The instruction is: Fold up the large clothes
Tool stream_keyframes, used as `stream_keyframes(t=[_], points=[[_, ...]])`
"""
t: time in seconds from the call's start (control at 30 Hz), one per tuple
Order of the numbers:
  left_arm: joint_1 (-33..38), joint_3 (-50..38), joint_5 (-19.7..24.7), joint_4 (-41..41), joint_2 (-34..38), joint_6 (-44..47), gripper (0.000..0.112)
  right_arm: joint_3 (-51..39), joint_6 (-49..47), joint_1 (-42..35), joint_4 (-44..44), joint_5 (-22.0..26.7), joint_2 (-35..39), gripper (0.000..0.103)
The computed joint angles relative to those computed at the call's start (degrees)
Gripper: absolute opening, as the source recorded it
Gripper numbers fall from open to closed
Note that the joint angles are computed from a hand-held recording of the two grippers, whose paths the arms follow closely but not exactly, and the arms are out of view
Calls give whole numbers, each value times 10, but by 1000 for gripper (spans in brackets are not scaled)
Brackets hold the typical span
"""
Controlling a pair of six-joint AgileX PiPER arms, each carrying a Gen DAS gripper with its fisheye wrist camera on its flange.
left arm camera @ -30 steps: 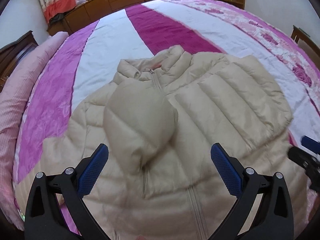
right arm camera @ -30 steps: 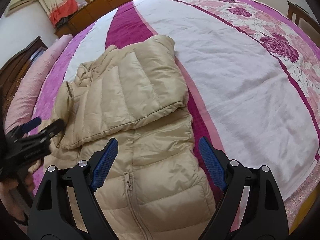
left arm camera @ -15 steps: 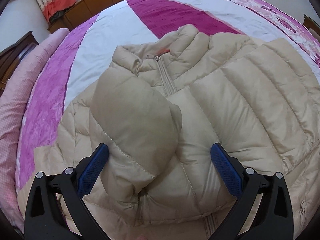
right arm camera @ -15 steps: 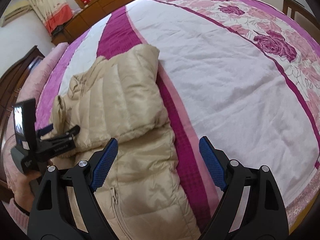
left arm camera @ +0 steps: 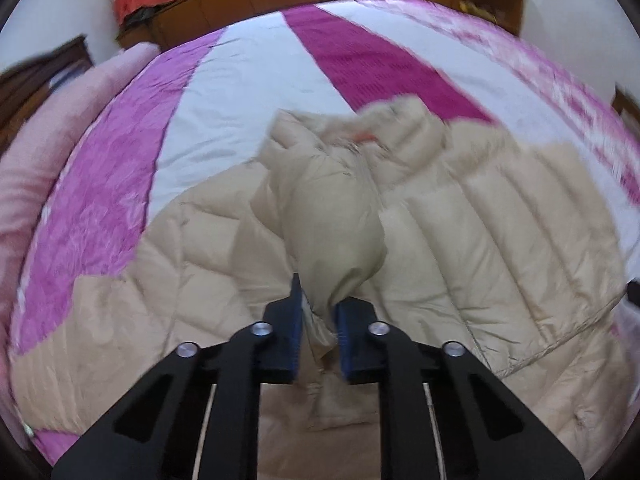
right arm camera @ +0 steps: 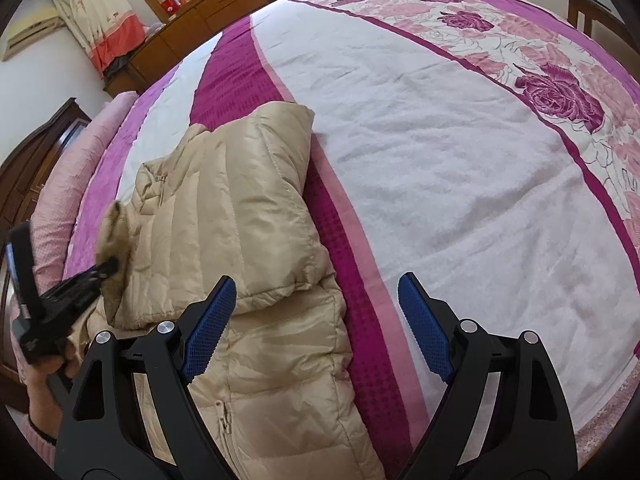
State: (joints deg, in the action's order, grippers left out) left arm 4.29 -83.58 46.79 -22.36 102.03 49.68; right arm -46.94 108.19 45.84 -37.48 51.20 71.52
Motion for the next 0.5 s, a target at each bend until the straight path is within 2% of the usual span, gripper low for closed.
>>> stream_keyframes(t=[0.23,0.33,0.4,0.47,0.5], points=[[95,-89,84,-76,44,22,12,-31,-17,-18,-9,-14,46,83],[120,-111,97,-76,71,25,12,-55,-33,-20,-10,11,78,82],[135,-121,112,-77,91,31,14,-74,-47,-22,-11,36,106,71],[147,-127,123,-79,107,34,20,-75,-54,-35,-5,29,122,64],[152,-128,123,-76,112,39,28,-72,-55,-42,-3,22,126,60]])
